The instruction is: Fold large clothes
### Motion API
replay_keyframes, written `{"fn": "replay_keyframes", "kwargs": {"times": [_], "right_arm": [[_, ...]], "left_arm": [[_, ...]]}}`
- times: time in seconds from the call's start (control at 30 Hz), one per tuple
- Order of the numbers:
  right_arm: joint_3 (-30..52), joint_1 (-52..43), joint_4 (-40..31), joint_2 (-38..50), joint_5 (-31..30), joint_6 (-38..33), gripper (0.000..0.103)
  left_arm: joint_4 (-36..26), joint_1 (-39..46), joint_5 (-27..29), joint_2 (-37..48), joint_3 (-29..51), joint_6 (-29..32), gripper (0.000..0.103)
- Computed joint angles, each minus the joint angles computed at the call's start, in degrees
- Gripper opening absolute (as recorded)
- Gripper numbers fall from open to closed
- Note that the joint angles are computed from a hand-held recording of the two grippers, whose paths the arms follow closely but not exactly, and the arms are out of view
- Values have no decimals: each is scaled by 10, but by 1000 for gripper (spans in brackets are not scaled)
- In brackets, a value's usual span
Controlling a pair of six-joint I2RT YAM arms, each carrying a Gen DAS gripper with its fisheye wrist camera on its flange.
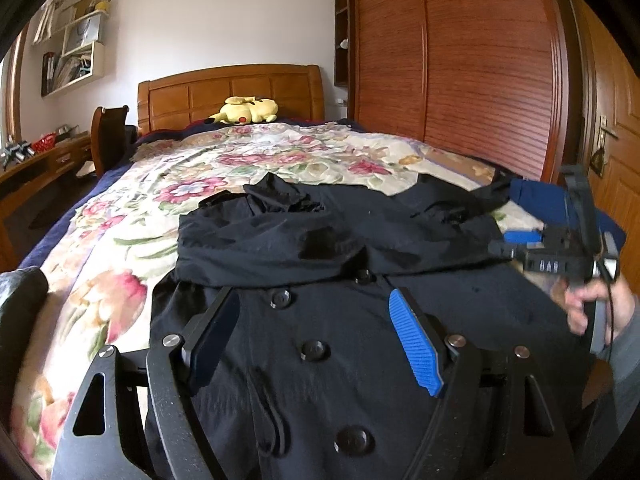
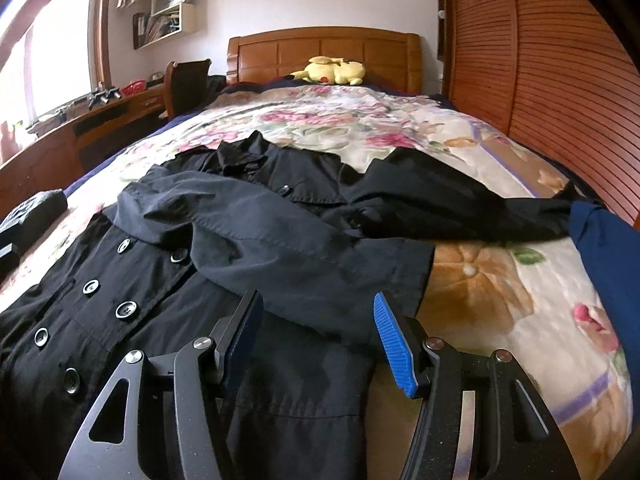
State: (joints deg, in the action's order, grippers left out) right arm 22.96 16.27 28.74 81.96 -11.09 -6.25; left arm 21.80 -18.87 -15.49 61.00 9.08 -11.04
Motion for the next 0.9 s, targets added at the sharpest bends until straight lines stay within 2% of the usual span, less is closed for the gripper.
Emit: {"fn": "replay_keyframes", "kwargs": {"times": [0.1, 0.3, 0.57, 0.7, 0.9], "right_arm": [[6, 1, -5, 9, -4, -8, 60], [20, 2, -17, 27, -6, -24, 60], [18, 7, -17, 24, -3, -30, 60], [-1, -10, -1, 0, -2, -28, 60], [-13, -71, 28, -15, -14, -29, 60]], "left_arm": [[13, 38, 43, 51, 35, 8, 78], [42, 65, 59, 136, 97, 33, 78], [117, 66, 55, 241, 125, 45, 78], [135, 43, 19, 282, 135, 61, 78], [140, 33, 18, 320, 145, 71, 78]]}}
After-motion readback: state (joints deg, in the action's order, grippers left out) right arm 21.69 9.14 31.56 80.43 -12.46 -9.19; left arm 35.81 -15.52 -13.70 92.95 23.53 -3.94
